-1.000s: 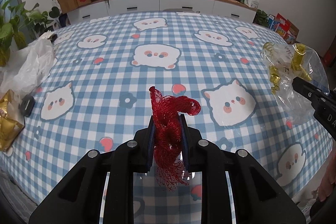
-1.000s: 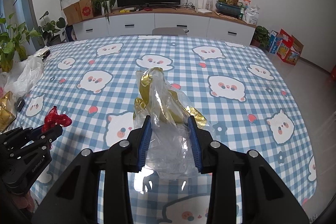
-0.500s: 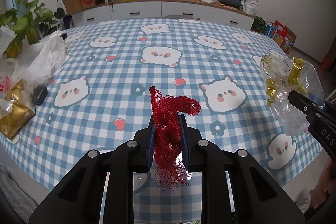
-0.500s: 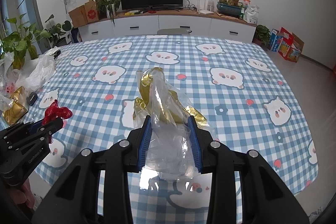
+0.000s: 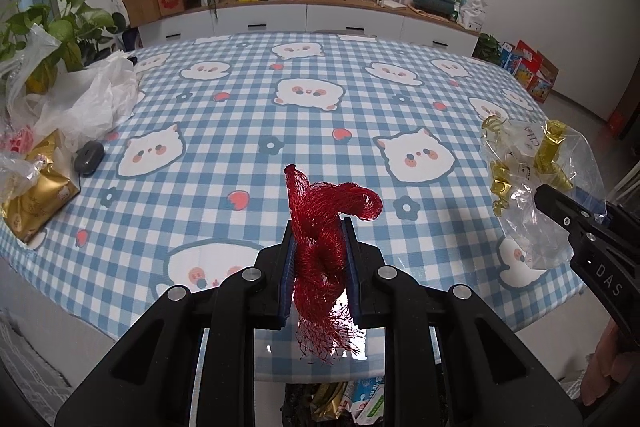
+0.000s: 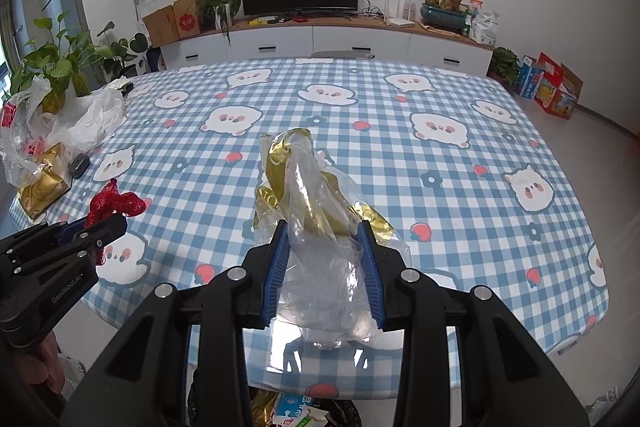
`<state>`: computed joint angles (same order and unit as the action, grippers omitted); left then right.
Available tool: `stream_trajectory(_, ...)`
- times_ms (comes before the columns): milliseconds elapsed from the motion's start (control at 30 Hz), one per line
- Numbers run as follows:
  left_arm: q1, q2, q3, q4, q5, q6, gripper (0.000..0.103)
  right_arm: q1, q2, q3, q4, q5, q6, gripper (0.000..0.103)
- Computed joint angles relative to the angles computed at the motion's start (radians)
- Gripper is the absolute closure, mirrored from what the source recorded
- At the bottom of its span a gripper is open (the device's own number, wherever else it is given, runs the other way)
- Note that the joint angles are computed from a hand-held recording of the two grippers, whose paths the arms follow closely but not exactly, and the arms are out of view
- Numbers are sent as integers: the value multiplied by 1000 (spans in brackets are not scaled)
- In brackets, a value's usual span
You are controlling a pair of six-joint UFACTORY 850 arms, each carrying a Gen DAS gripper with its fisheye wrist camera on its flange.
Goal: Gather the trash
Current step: 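Lift the red mesh bag and clear plastic bag and carry both over the bin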
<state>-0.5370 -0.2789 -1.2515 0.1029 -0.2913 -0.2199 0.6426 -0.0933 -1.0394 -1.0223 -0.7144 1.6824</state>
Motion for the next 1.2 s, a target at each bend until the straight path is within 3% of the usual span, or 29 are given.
stream_trajectory(1200,35,283,371,-137,67,132,83,222,51,72,-3,-61,148,70)
